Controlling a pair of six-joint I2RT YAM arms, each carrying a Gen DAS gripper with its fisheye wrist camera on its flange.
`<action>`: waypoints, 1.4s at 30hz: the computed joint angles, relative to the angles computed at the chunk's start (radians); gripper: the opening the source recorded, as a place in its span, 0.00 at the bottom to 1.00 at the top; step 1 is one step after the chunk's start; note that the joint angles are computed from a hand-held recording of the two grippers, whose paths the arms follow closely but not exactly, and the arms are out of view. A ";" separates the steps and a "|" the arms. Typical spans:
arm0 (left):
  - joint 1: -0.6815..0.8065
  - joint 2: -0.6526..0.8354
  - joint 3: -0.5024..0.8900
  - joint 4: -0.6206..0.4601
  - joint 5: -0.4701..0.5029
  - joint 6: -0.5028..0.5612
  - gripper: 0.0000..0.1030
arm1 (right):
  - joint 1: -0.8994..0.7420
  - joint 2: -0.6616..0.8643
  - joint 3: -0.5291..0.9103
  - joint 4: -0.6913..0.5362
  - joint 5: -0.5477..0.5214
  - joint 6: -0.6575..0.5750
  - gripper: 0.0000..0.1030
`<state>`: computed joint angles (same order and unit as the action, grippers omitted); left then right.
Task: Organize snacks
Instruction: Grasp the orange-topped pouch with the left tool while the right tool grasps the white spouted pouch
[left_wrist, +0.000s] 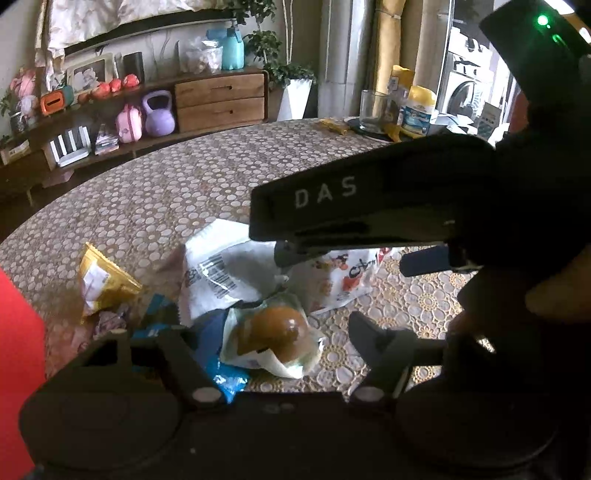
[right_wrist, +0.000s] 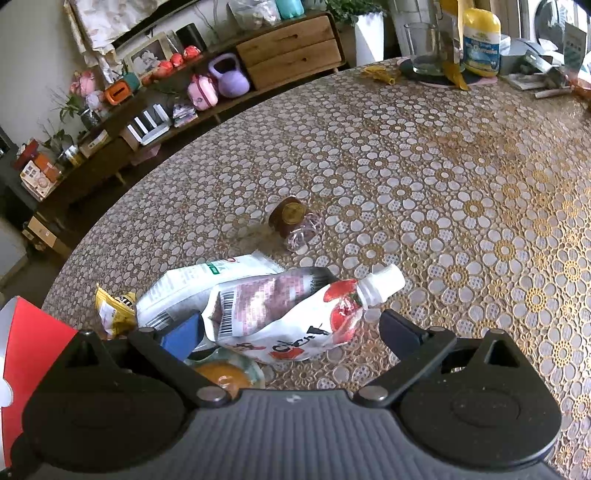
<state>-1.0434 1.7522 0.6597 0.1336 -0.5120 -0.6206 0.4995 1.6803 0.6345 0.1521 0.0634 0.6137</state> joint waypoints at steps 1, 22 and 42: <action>-0.005 0.009 0.012 -0.013 -0.010 0.002 0.58 | -0.002 -0.002 -0.001 0.002 -0.005 0.001 0.98; -0.016 -0.052 -0.018 -0.064 0.045 -0.028 0.37 | -0.006 -0.209 -0.173 0.065 -0.050 -0.034 0.48; -0.148 -0.264 -0.120 -0.181 0.039 -0.179 0.37 | 0.038 -0.883 -0.464 -0.330 -0.052 -0.118 0.34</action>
<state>-1.1909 1.4879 0.5402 -0.0477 -0.4731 -0.8001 0.5377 0.7973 0.1704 -0.1779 0.0114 0.4954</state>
